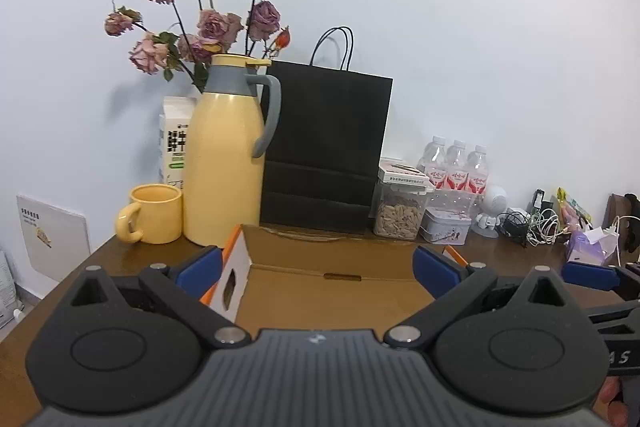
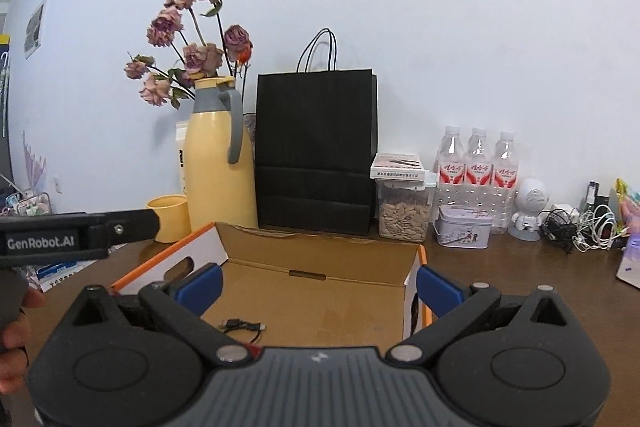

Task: Organize objects
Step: 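Return the right gripper to the table clutter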

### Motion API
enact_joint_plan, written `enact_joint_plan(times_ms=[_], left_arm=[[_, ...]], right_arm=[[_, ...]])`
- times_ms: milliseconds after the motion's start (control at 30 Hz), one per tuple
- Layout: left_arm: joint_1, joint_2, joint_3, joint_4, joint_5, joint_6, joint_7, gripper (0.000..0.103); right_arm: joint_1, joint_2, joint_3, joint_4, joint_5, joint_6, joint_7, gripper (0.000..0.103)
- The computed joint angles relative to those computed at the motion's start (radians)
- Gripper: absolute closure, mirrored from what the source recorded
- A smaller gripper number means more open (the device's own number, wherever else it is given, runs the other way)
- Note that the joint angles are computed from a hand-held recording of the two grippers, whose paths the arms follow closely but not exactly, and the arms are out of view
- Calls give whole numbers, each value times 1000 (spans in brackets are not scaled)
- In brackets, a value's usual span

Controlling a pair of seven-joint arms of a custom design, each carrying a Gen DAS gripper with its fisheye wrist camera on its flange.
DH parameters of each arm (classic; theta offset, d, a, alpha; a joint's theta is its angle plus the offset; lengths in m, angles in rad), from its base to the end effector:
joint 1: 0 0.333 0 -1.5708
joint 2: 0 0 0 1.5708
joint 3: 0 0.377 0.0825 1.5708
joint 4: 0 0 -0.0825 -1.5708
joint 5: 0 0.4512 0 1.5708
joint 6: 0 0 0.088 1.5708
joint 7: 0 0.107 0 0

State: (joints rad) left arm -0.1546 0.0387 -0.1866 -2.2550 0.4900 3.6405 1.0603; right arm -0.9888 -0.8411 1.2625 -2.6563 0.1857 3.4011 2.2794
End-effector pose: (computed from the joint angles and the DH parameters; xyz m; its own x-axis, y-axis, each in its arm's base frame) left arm 0.5492 -0.2576 0.5214 -0.5100 -0.8491 0.1375 -0.2951 0.0226 -0.9552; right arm 0.4584 0.1612 0.4588 -0.2721 -0.9620 -0.0209 -0.2886 0.1023 -0.9520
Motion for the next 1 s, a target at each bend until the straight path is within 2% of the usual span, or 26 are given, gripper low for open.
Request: enact_joint_plan(times_ms=[100, 200, 567, 1000], left_arm=[[13, -45, 10, -49, 29, 5, -25, 0], [29, -85, 31, -89, 114, 10, -92, 0], [62, -173, 106, -198, 349, 11, -247, 0], [107, -207, 152, -259, 601, -6, -394, 0]], right_arm=[[74, -36, -32, -37, 14, -27, 14, 0], [144, -68, -57, -72, 17, -59, 40, 0], [352, -173, -106, -175, -53, -177, 184, 0], [526, -189, -108, -222, -179, -334, 349, 0]])
